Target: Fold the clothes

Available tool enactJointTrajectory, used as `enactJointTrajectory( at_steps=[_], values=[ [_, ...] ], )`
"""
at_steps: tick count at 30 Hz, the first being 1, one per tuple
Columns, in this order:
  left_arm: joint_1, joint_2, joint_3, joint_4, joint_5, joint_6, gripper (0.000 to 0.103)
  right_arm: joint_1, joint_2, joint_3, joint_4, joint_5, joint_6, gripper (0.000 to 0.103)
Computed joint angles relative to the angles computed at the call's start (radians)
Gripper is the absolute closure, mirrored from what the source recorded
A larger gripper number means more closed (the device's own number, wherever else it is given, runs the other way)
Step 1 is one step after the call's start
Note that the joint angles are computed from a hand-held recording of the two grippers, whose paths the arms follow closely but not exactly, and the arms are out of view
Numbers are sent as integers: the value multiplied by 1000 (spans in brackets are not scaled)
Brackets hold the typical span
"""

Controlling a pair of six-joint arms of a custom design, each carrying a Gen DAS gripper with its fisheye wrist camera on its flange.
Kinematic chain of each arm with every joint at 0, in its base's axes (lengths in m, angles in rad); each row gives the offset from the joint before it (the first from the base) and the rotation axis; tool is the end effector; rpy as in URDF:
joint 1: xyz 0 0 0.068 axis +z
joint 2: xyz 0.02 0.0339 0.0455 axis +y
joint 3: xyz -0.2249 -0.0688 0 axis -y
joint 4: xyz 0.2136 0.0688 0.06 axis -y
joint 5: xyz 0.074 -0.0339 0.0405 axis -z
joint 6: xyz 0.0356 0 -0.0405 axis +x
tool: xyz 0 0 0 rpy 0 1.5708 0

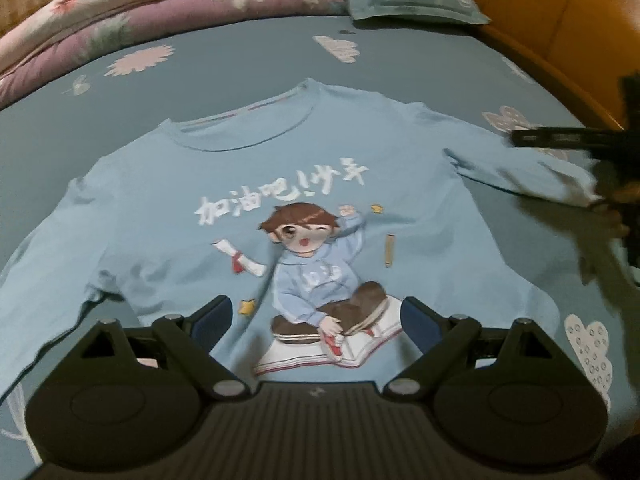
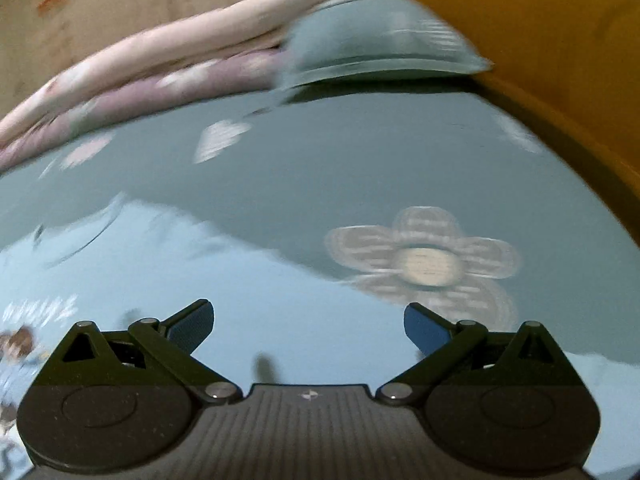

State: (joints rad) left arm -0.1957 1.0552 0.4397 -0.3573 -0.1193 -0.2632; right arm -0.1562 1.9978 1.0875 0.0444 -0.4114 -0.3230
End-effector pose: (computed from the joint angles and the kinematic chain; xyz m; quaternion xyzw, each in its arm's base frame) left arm 0.1771 -0.0308 0.1445 -0.0497 0.9528 -0.0114 0.2993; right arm 0.3585 -0.0420 0.1051 -0.1468 0.9097 0.1060 0.3738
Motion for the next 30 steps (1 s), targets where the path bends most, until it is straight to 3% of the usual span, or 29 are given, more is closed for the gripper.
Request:
enactJointTrajectory(
  at_steps=[6,13,18,21,24,27,28,30],
  values=[
    [59,61,-55,78,89,39,12,106,79,-22,51,160,17,0],
    [119,116,-114,161,164,74,6,39,2,3,-80,-36,-24,0],
    [132,106,-125,173,176,87,6,129,102,185,-128,-182,5,0],
    [154,82,-143,181,200,93,6,191,257,398,-244,-202,13,0],
    [165,74,-153,192,213,92,6,233,430,626,-345,-141,16,0],
    [181,77,-162,212,232,100,4,264,481,676,-261,-33,32,0],
    [185,77,-163,213,236,102,4,276,486,709,-287,0,54,0],
    [190,79,-163,218,242,105,4,286,456,690,-274,-56,51,0]
  ],
)
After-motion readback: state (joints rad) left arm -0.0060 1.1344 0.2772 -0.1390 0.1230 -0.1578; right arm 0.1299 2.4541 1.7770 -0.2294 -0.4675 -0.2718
